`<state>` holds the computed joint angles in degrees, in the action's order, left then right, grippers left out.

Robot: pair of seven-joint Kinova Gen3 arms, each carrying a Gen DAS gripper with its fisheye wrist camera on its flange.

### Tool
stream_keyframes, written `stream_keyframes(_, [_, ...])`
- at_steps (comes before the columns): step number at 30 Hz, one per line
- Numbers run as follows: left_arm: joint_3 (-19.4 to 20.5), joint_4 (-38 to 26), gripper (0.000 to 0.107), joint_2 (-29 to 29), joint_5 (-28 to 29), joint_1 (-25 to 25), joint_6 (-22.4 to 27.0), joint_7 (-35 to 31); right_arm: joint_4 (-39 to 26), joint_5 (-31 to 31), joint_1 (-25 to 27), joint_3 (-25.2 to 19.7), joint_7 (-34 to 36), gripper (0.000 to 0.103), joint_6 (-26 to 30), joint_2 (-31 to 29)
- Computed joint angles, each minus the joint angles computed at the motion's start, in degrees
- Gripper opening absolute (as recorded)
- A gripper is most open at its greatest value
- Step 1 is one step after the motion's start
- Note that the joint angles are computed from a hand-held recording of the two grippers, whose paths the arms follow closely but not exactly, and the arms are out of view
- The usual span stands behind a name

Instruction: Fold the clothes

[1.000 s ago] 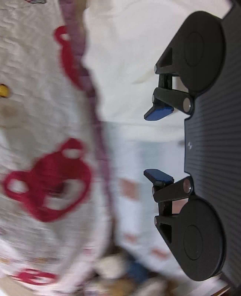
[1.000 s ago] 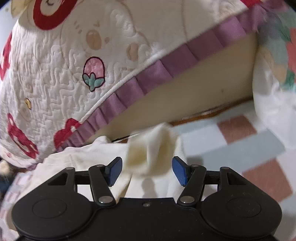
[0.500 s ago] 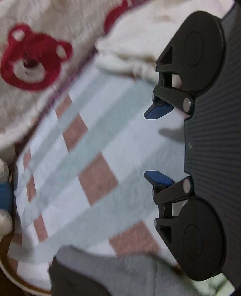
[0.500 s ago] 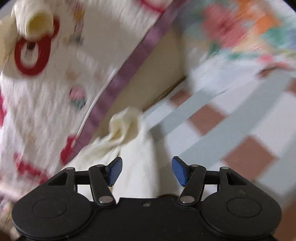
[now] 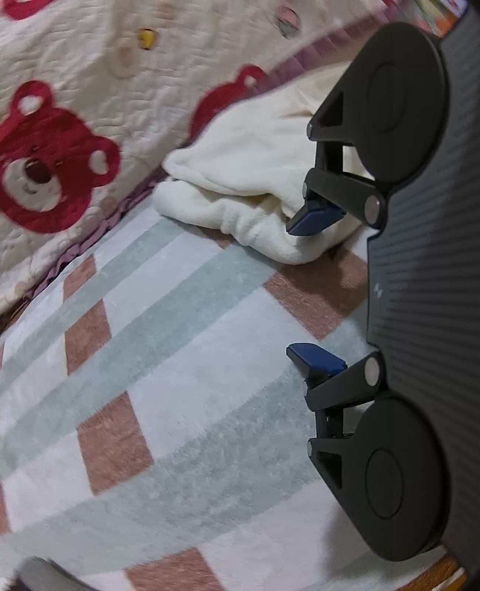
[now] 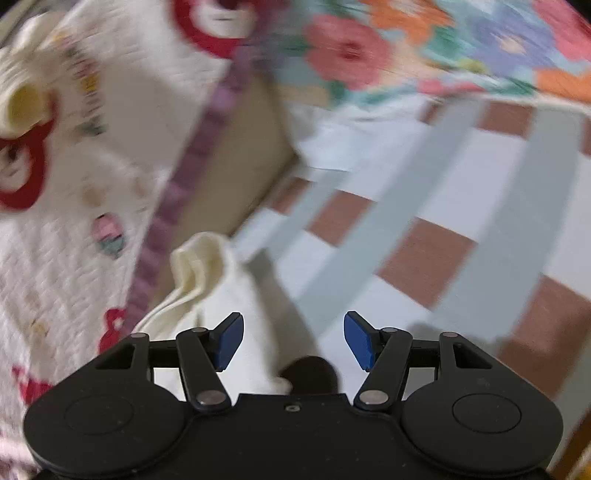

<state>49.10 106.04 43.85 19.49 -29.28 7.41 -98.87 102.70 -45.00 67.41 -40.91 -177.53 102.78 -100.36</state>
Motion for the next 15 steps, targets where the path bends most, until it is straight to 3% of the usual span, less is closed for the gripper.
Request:
stream_keyframes(6, [9.42,3.94,0.07,5.07,-2.13,-6.43,-9.34,1.55,1.0,-2.64,-1.35,0.29,0.57,0.067,-2.48,-1.98])
stream_keyframes(8, [10.93,3.7,0.07,6.51,-4.49,-7.17,-9.07,2.01,2.25,-3.98,-2.55,-0.06,-0.18,0.067,-5.31,-3.55])
stream_keyframes(10, [11.19,2.0,0.07,7.39,-6.47,-7.0,-5.86,2.8,4.87,-7.09,-3.0,0.85,-2.8,0.067,-8.08,-6.96])
stream_keyframes(12, [10.36,0.1,0.07,7.19,-7.7,-5.97,-2.76,3.69,6.44,-9.49,-3.14,-0.84,-2.65,0.067,-10.1,-6.67])
stream_keyframes(15, [4.59,-1.85,0.07,3.07,-6.39,-1.53,1.04,4.4,7.17,-11.44,-2.75,-3.51,-1.17,0.067,-11.65,-4.72])
